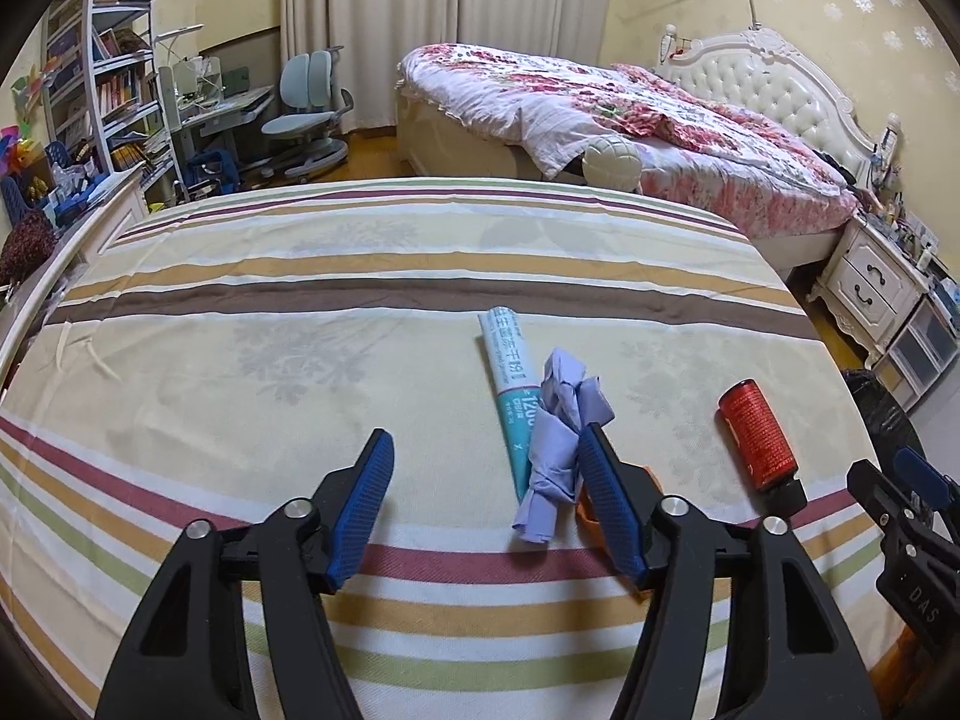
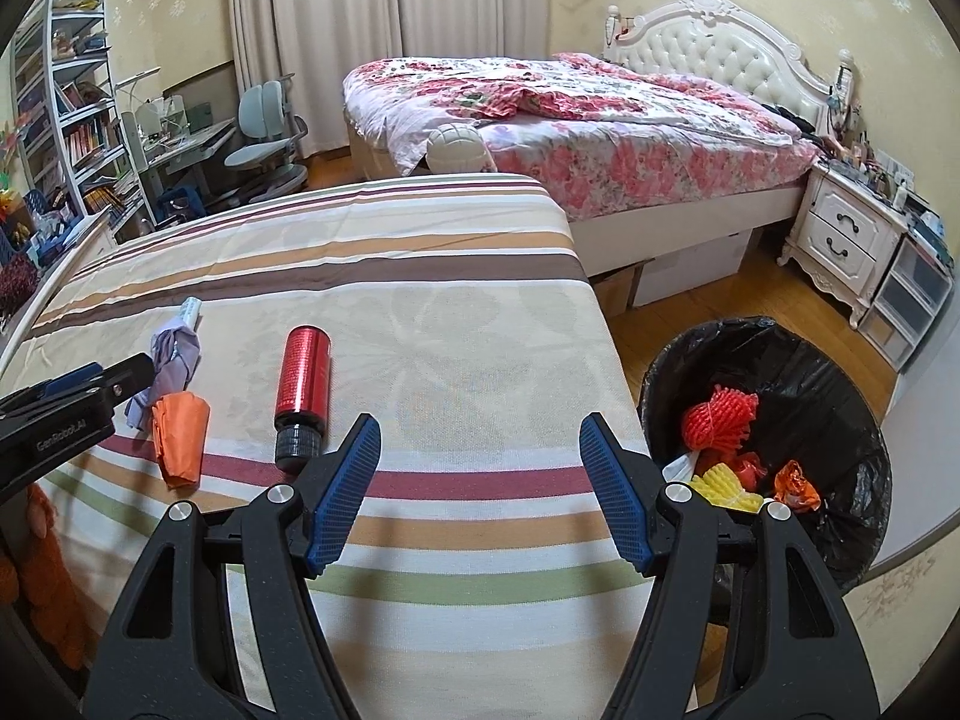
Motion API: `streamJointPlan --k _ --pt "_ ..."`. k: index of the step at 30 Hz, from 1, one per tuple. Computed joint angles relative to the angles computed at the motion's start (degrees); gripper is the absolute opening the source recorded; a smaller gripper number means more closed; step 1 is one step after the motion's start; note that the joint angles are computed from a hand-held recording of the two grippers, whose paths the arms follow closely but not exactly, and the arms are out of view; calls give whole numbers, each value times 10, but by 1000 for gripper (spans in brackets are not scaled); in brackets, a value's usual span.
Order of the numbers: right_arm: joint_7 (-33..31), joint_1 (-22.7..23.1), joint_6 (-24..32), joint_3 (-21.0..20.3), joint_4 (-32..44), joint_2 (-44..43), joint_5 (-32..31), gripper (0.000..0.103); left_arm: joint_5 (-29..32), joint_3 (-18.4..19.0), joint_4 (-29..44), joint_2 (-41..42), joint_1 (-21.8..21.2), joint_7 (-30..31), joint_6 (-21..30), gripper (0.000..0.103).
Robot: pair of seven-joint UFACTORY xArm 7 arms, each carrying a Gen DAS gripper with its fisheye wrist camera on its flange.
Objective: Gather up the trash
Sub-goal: 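Move both tools back over the bed toward the purple and orange cloths, then grasp the purple cloth with the left tool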
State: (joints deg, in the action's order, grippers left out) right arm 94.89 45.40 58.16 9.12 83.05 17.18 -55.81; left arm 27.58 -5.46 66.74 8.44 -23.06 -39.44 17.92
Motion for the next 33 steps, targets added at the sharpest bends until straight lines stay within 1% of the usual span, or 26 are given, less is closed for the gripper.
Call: streamJointPlan --k 4,12,14,16,20,22,23,28,33 --pt "0 -1 -3 0 0 1 2 67 -2 -3 1 2 -2 10 -4 56" --pt "20 -11 -2 0 -23 -17 2 67 -1 -3 0 3 -7 17 0 56" --pt "24 -16 -4 1 -31 -23 3 67 -3 -3 6 8 -6 21 4 54" --pt "25 -21 -4 3 -35 -26 1 67 -10 -5 14 14 -7 28 11 45" --pt "24 -33 -13 3 -42 -30 0 67 -15 -4 18 19 -11 40 14 33" --pt "23 -38 -18 3 -43 -31 -1 67 -36 -10 18 21 -6 63 10 23" --pt "23 -40 -22 3 -44 -31 -2 67 -40 -11 18 21 -7 69 10 23" --pt "25 -46 -34 3 -47 -33 -6 67 -16 -1 12 13 -19 54 5 22" --pt "21 -47 -42 4 -42 -29 -7 67 -4 -2 -13 -12 -12 42 -6 22"
